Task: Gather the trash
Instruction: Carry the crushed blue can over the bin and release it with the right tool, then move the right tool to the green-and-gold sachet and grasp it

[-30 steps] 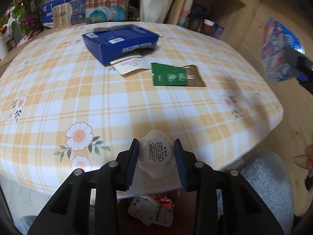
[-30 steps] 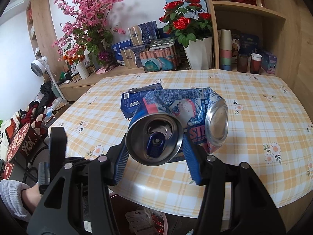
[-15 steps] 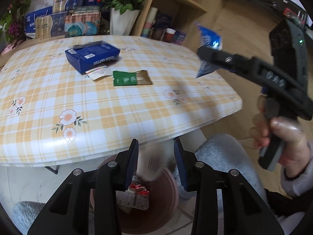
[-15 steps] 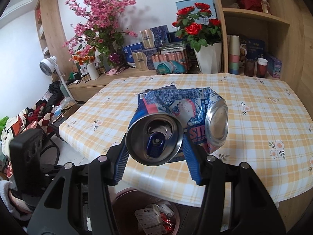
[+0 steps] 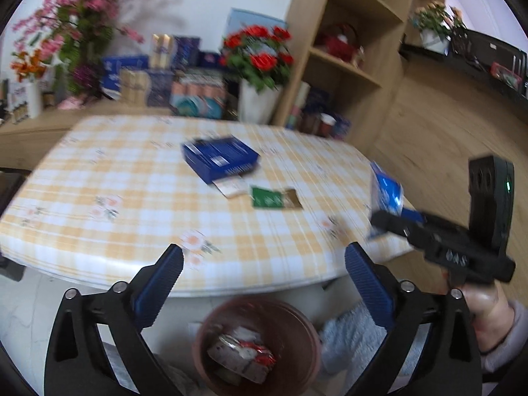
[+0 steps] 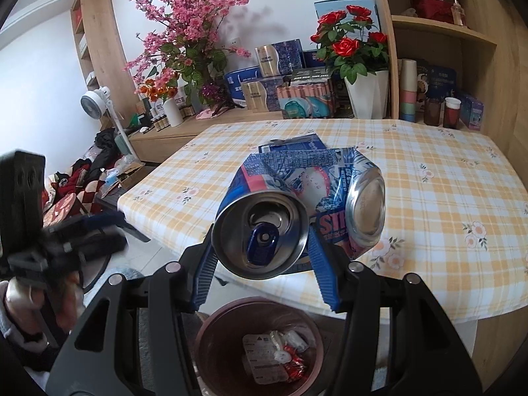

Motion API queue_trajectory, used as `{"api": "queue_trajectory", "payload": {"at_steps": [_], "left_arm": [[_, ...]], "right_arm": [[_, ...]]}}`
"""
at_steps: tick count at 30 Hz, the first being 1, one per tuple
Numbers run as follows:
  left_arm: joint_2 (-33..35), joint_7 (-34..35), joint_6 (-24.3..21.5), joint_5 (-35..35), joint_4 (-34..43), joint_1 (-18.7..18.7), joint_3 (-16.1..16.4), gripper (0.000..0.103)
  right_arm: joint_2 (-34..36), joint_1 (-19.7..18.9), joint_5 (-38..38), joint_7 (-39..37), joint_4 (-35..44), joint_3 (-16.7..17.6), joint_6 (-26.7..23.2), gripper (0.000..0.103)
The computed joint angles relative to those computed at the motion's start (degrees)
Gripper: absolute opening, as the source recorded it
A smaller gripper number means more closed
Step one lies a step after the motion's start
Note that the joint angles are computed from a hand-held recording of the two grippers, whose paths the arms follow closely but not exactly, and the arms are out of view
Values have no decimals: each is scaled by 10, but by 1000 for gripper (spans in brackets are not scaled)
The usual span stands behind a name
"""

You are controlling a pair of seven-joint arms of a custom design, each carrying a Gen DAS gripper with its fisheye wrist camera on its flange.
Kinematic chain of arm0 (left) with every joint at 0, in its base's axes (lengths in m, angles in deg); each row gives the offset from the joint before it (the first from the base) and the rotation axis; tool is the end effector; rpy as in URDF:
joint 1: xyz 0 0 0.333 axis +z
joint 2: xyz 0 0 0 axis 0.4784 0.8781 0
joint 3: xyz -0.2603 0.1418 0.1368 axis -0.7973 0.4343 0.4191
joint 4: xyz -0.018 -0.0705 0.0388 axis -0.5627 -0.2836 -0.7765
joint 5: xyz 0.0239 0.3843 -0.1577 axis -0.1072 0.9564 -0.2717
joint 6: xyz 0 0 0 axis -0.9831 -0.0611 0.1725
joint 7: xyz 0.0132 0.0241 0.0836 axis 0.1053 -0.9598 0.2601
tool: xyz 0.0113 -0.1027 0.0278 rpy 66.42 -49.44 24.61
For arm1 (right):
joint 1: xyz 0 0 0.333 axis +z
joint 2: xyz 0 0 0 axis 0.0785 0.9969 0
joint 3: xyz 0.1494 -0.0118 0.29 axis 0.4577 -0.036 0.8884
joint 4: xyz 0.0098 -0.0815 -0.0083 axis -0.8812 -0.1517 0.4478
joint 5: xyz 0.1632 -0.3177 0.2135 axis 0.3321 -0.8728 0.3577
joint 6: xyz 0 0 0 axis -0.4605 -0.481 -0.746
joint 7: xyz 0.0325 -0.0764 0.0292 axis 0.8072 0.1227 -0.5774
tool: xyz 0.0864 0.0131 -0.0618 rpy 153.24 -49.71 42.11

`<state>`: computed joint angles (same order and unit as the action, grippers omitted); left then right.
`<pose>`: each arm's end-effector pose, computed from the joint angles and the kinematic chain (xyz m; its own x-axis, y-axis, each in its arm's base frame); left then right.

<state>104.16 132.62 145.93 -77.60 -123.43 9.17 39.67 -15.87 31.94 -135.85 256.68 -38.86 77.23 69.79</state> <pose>0.7039 -0.4135 0.5956 -0.6634 -0.7109 0.2333 -0.5538 0.2569 -0.7920 0.5974 0.3459 0.5487 -0.0504 -0.9717 -0.2309 -0.5359 0.2213 -0.8147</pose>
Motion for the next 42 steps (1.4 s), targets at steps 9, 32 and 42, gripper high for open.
{"api": "queue_trajectory", "payload": {"at_steps": [9, 32, 42], "left_arm": [[-50, -85, 81, 100, -71, -20, 64, 97], [-53, -149, 61, 131, -96, -1, 55, 97], [-39, -160, 40, 139, -82, -7, 61, 97]], "right_arm": [[9, 1, 68, -54, -1, 13, 10, 54], [71, 8, 430, -278, -12, 33, 48, 64], [58, 50, 261, -152, -3, -27, -20, 97]]}}
